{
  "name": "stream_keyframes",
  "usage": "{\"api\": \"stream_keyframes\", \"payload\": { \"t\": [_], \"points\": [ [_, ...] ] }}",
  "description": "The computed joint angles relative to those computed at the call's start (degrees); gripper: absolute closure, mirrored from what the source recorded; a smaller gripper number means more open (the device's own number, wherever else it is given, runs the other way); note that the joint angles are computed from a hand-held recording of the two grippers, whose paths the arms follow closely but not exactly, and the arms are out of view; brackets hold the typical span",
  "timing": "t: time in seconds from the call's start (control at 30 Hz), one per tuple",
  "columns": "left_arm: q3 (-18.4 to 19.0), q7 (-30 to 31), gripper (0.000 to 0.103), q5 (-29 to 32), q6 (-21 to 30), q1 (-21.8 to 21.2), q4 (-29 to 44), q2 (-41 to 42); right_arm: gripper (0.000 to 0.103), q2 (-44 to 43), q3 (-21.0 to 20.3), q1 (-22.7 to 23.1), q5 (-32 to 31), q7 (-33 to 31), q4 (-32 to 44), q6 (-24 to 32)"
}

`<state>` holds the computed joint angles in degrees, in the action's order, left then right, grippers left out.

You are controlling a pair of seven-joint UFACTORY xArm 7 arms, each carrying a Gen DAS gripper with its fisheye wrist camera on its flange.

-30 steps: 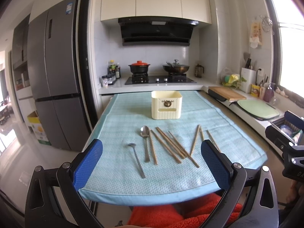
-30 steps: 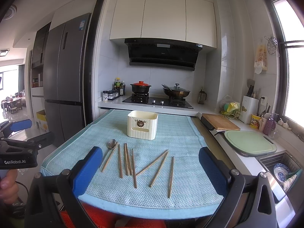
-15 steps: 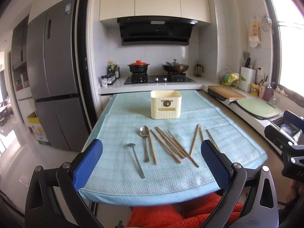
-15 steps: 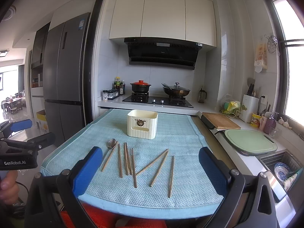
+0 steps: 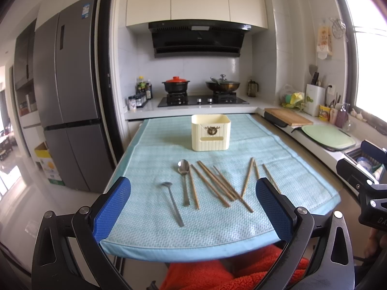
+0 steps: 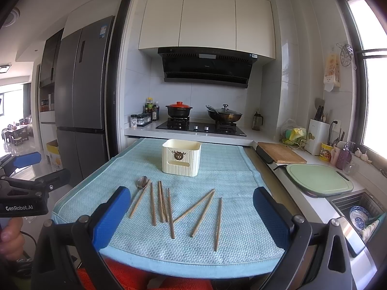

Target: Organize utensils

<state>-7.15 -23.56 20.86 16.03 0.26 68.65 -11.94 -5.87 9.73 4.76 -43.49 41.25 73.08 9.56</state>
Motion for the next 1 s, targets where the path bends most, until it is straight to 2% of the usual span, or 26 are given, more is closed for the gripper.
{"api": "stream_keyframes", "payload": {
  "t": [1.0],
  "points": [
    [0.90,2.99,0.000,-2.02,0.67,-0.96,0.89,0.91,0.000,-0.10,-0.15,0.23,2.11,-1.50,-0.13,0.41]
  ]
}}
